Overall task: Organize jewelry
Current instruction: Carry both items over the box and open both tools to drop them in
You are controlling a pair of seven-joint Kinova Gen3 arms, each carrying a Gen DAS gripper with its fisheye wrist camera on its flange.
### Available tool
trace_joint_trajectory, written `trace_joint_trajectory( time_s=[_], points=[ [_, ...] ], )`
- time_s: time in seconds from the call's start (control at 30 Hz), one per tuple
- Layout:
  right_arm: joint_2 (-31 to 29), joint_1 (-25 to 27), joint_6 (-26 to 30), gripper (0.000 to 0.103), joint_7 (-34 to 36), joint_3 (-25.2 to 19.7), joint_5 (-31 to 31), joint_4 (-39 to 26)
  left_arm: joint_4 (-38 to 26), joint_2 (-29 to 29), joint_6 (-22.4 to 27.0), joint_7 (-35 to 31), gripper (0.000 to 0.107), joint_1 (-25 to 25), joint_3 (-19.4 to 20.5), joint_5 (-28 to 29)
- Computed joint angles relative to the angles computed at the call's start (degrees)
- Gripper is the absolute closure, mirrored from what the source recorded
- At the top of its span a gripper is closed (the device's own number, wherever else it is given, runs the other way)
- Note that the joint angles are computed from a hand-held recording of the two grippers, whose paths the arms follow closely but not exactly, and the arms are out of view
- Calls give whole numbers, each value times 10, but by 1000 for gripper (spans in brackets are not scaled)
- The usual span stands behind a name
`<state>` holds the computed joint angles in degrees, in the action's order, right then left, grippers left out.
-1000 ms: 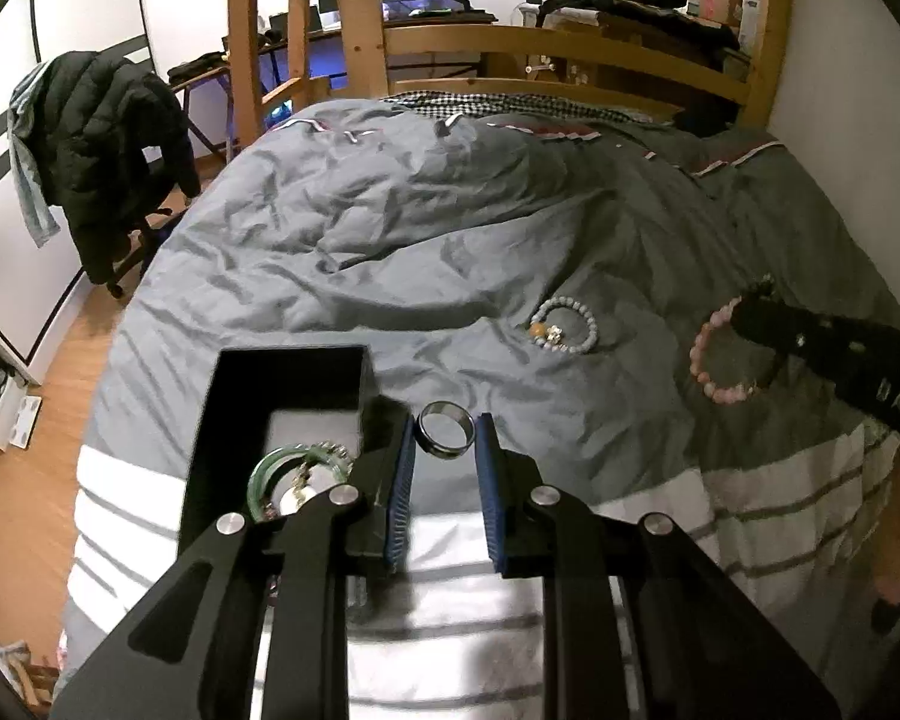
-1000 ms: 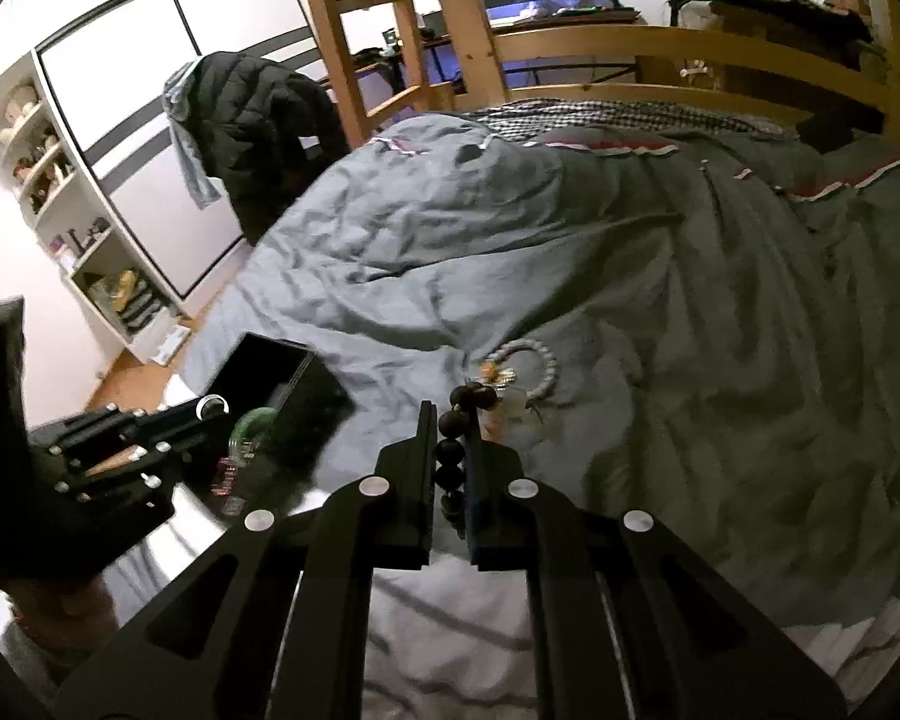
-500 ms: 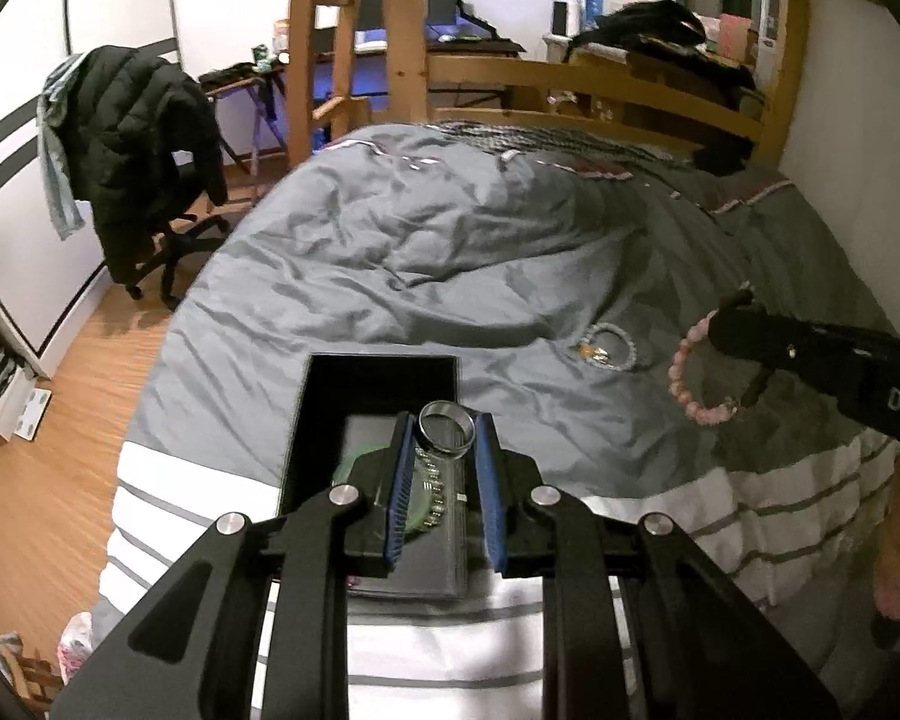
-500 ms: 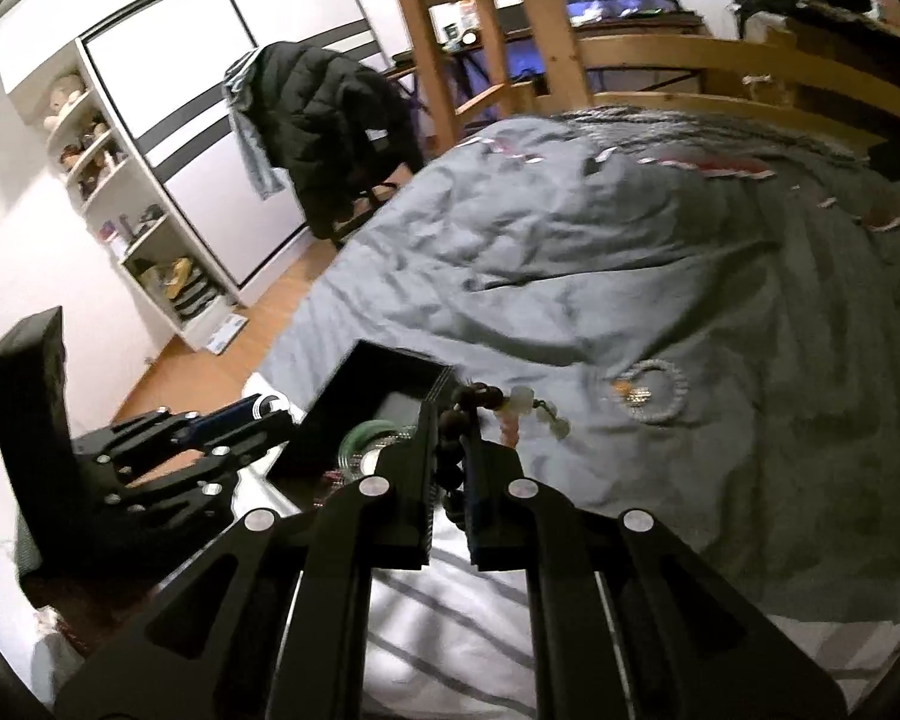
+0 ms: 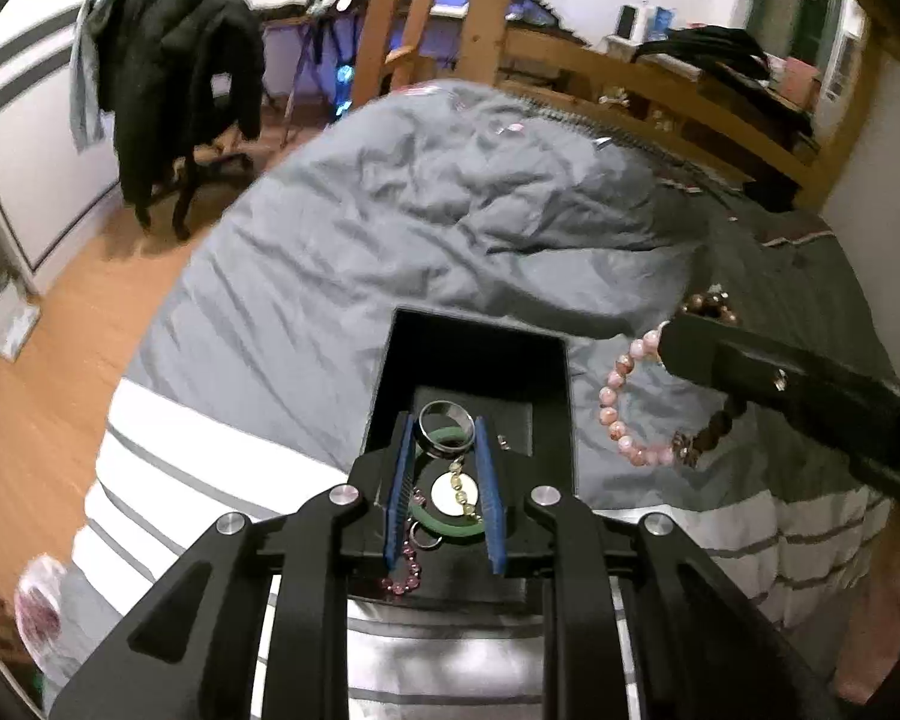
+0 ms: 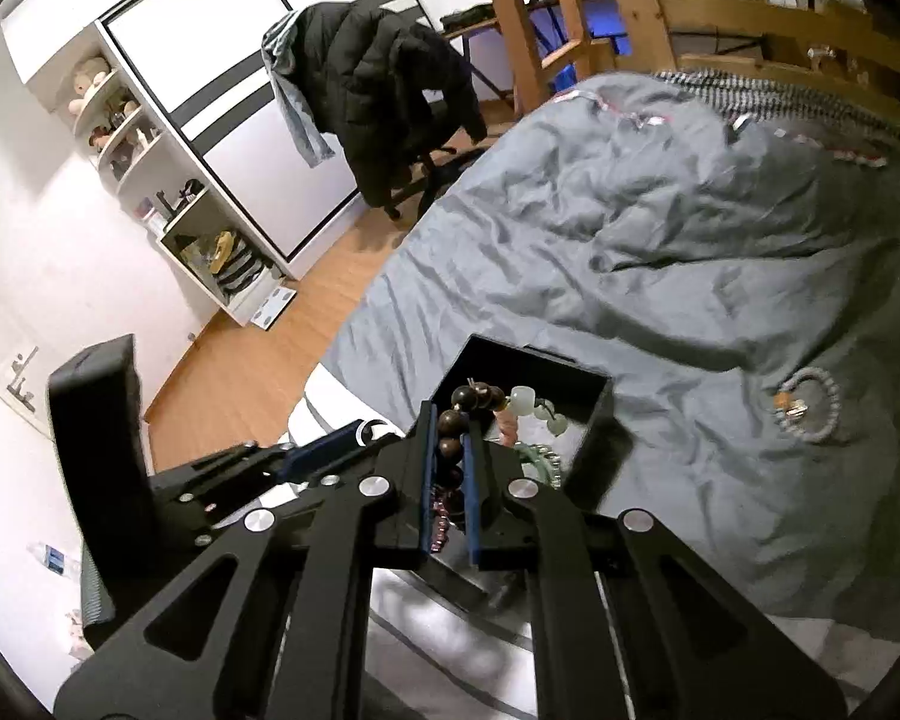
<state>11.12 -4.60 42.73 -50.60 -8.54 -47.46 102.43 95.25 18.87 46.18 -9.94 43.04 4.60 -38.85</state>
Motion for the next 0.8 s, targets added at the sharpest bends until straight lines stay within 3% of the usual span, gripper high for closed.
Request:
trace_joint_trajectory(
  time_s=[0.4,0.6,0.67,0.7,0.73,0.77,0.8],
  points=[
    [67,-3,-20,94,-26,-27,2,4,43,-12,-92,-55,87,-81,7,130],
    [75,3,-12,93,-30,-35,11,-1,33,-4,-81,-76,87,-74,-2,151],
    [80,2,-3,92,-39,-34,15,-8,26,-1,-68,-74,75,-65,-7,143],
    [82,-2,0,90,-50,-28,21,-10,24,0,-63,-66,61,-59,-10,134],
    [86,2,0,87,-53,-31,20,-12,20,0,-49,-49,57,-42,-21,117],
    [87,9,0,78,-48,-34,12,-9,20,-1,-45,-40,51,-36,-26,110],
    [87,18,-3,62,-43,-35,0,-5,25,-5,-50,-30,46,-41,-22,105]
  ],
)
